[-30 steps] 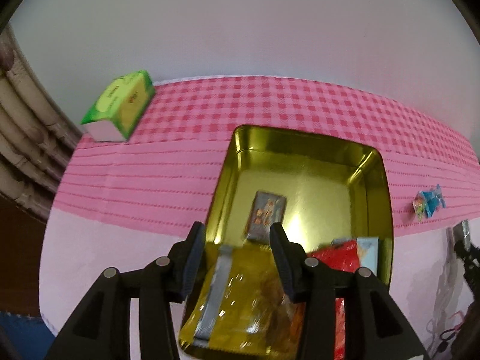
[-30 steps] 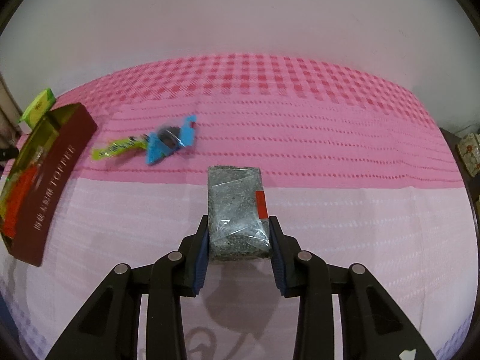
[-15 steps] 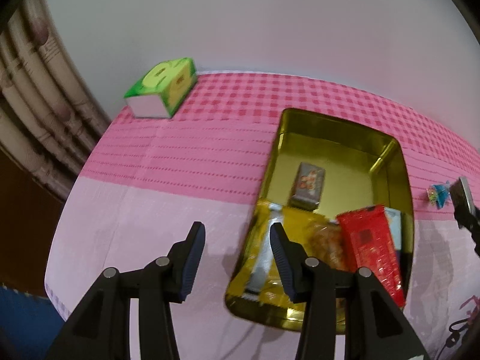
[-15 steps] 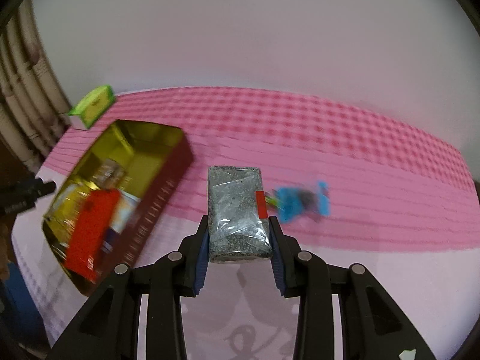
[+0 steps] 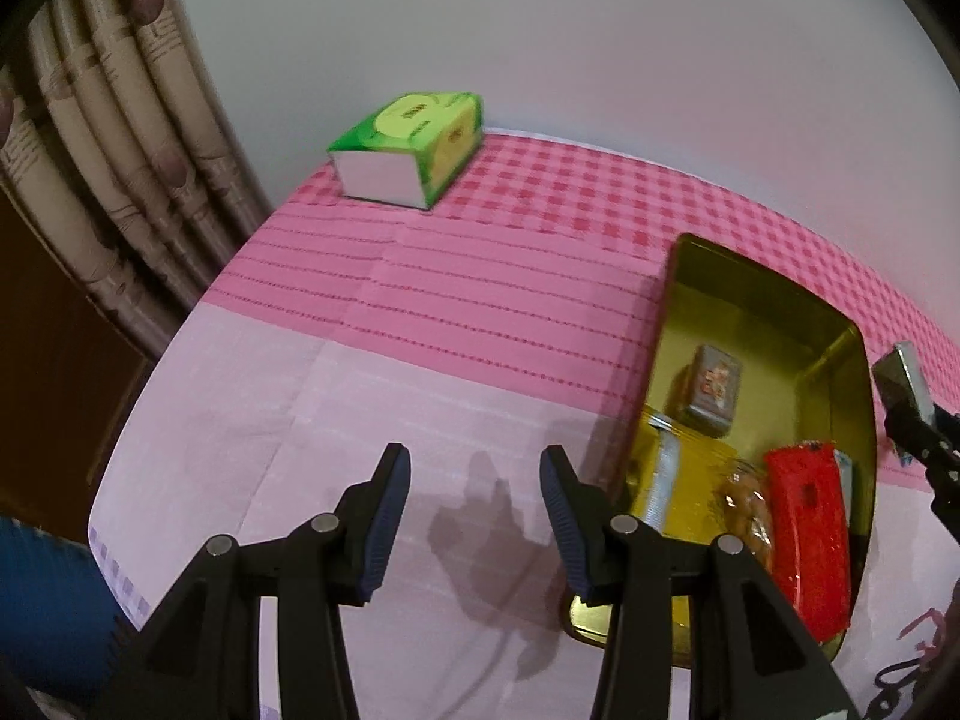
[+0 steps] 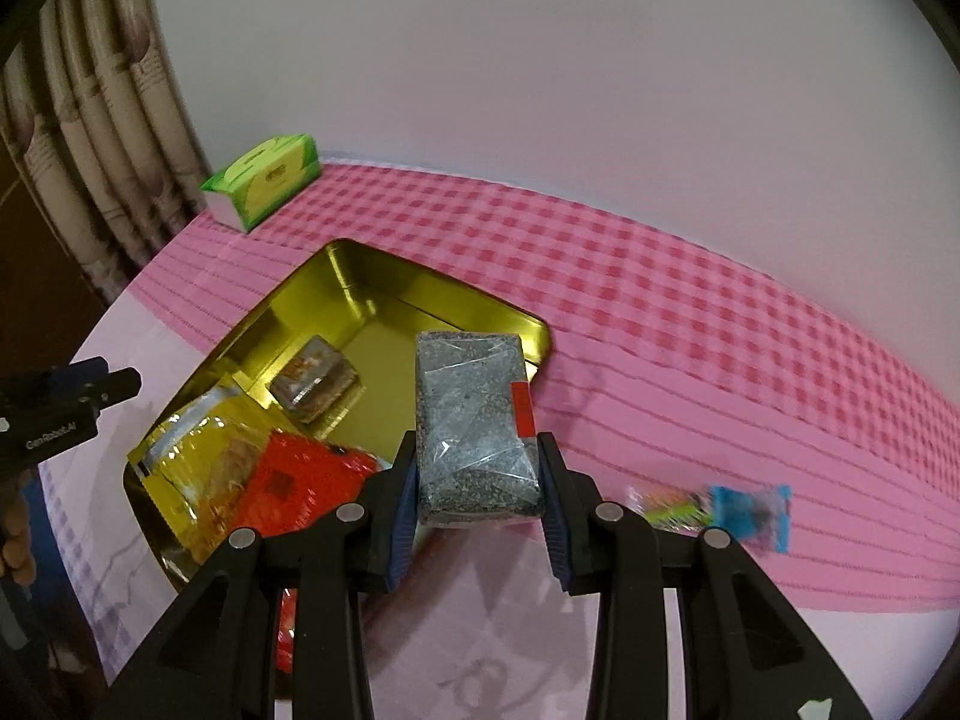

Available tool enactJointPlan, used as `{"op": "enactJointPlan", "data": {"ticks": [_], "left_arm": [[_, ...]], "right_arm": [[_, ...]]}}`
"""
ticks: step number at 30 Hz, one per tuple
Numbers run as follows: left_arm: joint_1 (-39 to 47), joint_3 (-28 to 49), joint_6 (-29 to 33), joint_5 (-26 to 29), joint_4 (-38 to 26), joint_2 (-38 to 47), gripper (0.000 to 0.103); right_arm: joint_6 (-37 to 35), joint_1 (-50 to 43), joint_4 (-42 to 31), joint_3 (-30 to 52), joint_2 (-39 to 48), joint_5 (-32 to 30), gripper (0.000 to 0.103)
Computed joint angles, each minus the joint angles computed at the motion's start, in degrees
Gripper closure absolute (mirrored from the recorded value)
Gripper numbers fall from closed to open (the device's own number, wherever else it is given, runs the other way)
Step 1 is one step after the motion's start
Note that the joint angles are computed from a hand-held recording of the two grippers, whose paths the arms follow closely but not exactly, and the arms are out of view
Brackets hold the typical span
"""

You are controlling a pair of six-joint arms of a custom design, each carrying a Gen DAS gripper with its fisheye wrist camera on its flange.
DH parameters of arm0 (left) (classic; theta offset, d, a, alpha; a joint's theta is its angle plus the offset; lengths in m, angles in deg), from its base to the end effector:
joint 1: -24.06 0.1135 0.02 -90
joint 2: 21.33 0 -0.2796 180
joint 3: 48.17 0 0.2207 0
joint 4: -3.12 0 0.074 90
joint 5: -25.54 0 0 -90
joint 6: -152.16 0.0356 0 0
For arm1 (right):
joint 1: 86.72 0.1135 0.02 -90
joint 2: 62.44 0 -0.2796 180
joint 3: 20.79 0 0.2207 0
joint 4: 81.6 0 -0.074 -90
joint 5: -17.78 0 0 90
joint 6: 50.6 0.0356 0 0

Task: Organize snacks
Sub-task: 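Lower the grey foil block into the tin and open the right gripper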

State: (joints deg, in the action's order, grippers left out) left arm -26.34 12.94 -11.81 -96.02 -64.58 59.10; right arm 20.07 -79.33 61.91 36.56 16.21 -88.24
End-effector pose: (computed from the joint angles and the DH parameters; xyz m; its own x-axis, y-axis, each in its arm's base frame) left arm 0.1337 -0.1324 0.2120 -0.7901 -0.3297 -0.5167 -0.4353 0.8953 0.0944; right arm 0.2251 0.0391 0.2159 -0.7026 -0.4119 -0.5803 -0.5321 0.8456 0.0439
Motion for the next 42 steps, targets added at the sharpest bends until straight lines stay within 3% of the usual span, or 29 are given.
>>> {"op": "enactJointPlan", "data": {"ticks": [22,30,36,42], "left_arm": [[5.5,-5.1,1.8,2.8,2.3,-4.7,0.057],[5.4,-5.3,2.5,3.4,3.5,-3.8,0.057],[4.4,-5.0,2.5,3.6,4.5,-1.8,0.057],[2.7,-3.8,2.0,2.8,4.3,-0.5,0.057]], "right_arm": [[3.5,12.1,6.6,2.3,11.3,7.7,0.070],[3.7,12.0,7.1,1.8,10.2,7.4,0.069],[1.5,5.5,3.4,0.9,3.7,2.9,0.068],[-5.5,-8.7,1.8,1.7,4.0,-0.2,0.067]]}}
